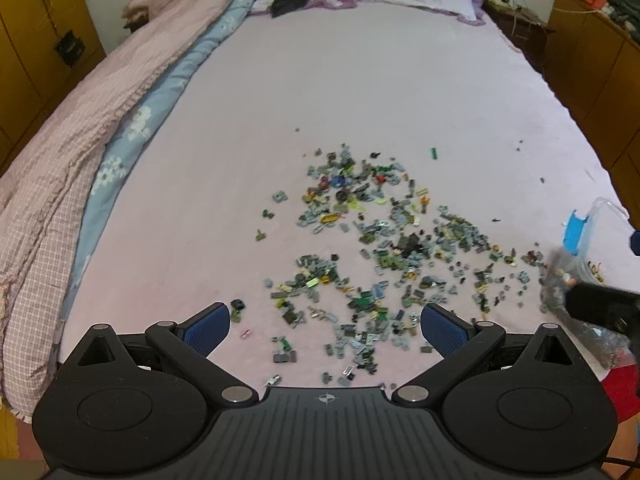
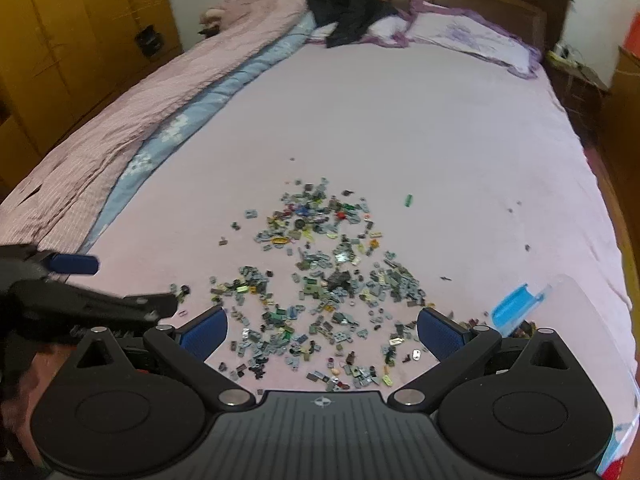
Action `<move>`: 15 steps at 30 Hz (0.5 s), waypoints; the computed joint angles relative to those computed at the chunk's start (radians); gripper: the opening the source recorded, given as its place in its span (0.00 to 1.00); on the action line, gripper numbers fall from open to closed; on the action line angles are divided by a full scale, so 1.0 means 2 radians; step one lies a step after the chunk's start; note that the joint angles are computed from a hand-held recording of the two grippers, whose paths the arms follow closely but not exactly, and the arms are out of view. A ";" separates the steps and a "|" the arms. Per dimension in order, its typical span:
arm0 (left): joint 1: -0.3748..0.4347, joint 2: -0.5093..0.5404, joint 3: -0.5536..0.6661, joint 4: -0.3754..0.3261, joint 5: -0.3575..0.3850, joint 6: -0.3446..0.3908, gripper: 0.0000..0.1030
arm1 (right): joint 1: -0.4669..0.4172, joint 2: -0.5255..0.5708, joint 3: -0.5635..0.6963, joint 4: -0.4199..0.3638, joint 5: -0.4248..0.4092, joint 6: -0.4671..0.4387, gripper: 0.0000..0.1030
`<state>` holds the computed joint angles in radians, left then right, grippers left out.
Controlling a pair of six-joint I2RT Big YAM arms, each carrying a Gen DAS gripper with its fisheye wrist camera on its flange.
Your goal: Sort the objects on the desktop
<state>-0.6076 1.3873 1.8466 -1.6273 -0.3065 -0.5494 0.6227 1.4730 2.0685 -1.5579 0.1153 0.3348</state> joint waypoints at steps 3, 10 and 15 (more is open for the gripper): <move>0.007 -0.002 -0.011 0.008 0.009 0.005 1.00 | 0.006 -0.003 0.002 0.001 -0.007 -0.030 0.99; -0.002 0.018 -0.004 -0.003 -0.003 0.011 1.00 | -0.008 -0.007 -0.012 0.008 -0.029 -0.046 0.99; -0.006 0.029 0.007 -0.021 -0.014 0.023 1.00 | -0.026 -0.013 -0.042 0.043 -0.055 -0.046 0.99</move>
